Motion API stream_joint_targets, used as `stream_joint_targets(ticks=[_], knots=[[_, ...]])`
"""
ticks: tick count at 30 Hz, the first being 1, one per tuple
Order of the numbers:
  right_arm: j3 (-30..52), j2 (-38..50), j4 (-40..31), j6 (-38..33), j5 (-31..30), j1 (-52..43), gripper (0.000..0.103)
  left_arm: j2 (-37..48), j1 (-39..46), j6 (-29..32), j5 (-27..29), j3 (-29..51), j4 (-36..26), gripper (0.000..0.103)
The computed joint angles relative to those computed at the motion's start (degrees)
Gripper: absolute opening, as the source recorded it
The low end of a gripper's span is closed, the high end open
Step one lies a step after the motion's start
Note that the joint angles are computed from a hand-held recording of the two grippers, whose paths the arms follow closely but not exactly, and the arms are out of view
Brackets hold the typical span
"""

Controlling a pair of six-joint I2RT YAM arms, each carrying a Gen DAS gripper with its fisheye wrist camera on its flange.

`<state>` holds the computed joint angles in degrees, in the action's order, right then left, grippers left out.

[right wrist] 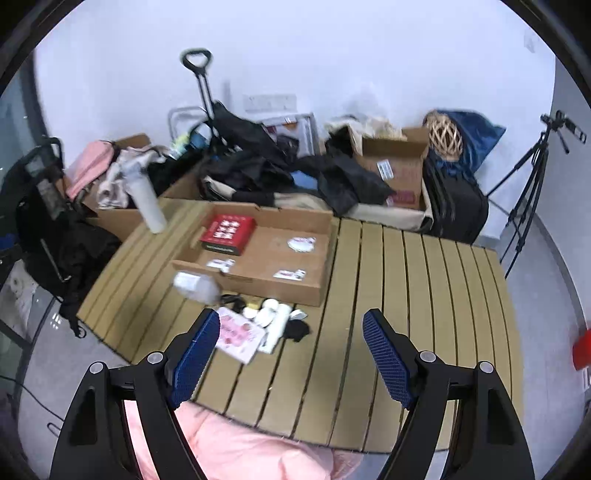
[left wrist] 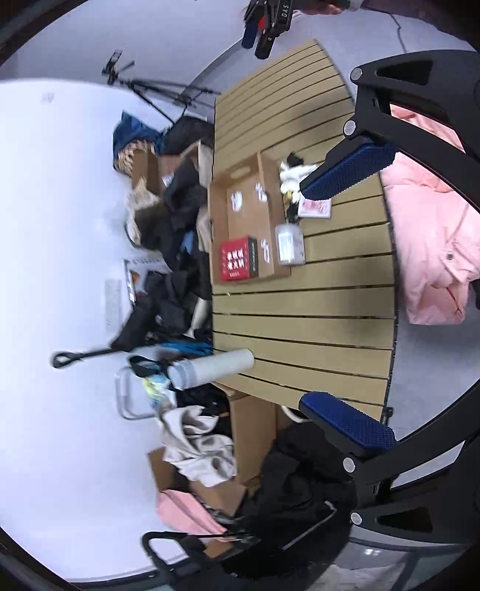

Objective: Organize objects
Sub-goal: 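Withdraw the right tool from the tray back toward the jacket, then grasp the pink card package with the right tool and place it in the tray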

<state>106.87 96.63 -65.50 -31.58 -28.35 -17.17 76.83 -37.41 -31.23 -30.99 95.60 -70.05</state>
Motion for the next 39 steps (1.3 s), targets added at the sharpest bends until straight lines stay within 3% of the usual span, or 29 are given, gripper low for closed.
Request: stream_joint_targets(ticks=[4, 6, 7, 8, 10, 11, 12, 15, 18, 22, 25, 31, 33, 37, 38, 39], knots=[[-14.37, -14.07, 0.03, -6.44, -5.88, -5.94, 0.083, -6.35, -17.43, -13.31, -14.31, -8.81, -3.67, 0.103], [-22.55, -21.29, -0.52, -11.09, -10.43, -10.45, 0.083, -6.99, -28.9, -28.72, -19.55, -14.09, -8.93, 0.103], [-26.89, -24.8, -0.48, -13.26, -12.65, -12.96, 0.083, -6.9, -32.2, -33.72, -20.72, -15.7, -10.52, 0.103], [-32.58, -29.21, 0.26, -15.52, -14.67, -16.09, 0.083, -5.29, -38.29, -44.66, -22.44, -18.04, -14.44, 0.103], [-41.84, -36.3, 2.47, -17.59, -15.28, -20.6, 0.083, -2.01, -45.37, -59.21, -22.95, -21.21, -17.83, 0.103], [-47.01, -39.91, 2.68, -19.2, -15.87, -23.27, 0.083, -0.89, -48.36, -63.58, -22.72, -22.69, -17.62, 0.103], [-50.55, -41.98, 0.87, -22.04, -17.13, -26.0, 0.083, -0.51, -49.78, -64.03, -22.46, -23.94, -15.56, 0.103], [-56.94, -43.34, -2.73, -29.15, -19.72, -29.91, 0.083, 2.0, -50.19, -58.16, -21.5, -24.57, -9.82, 0.103], [-62.1, -48.03, 4.86, -21.84, -13.93, -24.53, 0.083, 5.61, -48.39, -55.65, -21.88, -22.44, -10.23, 0.103], [-62.59, -47.42, 3.65, -22.48, -16.71, -25.26, 0.083, 3.67, -47.03, -52.76, -19.69, -25.98, -4.44, 0.103], [-65.11, -49.02, 6.55, -20.31, -14.9, -23.89, 0.083, 3.43, -45.6, -51.98, -17.41, -28.46, -1.98, 0.103], [-68.87, -48.47, 11.23, -17.02, -10.09, -18.83, 0.083, 0.72, -39.4, -42.32, -11.51, -35.62, 11.74, 0.103], [-69.94, -45.89, 15.49, -13.7, -6.07, -14.07, 0.083, 0.61, -34.32, -35.58, -7.93, -37.14, 17.2, 0.103], [-67.46, -34.38, 21.91, -7.99, -3.12, -6.24, 0.082, 2.88, -20.84, -16.19, -1.45, -39.1, 33.3, 0.103], [-65.68, -29.93, 24.64, -5.19, -2.3, -3.52, 0.079, 4.58, -16.96, -11.26, 1.87, -39.36, 38.26, 0.103], [-64.65, -27.27, 26.42, -3.35, -1.94, -1.86, 0.067, 6.3, -13.66, -6.89, 5.86, -39.82, 43.02, 0.103]])
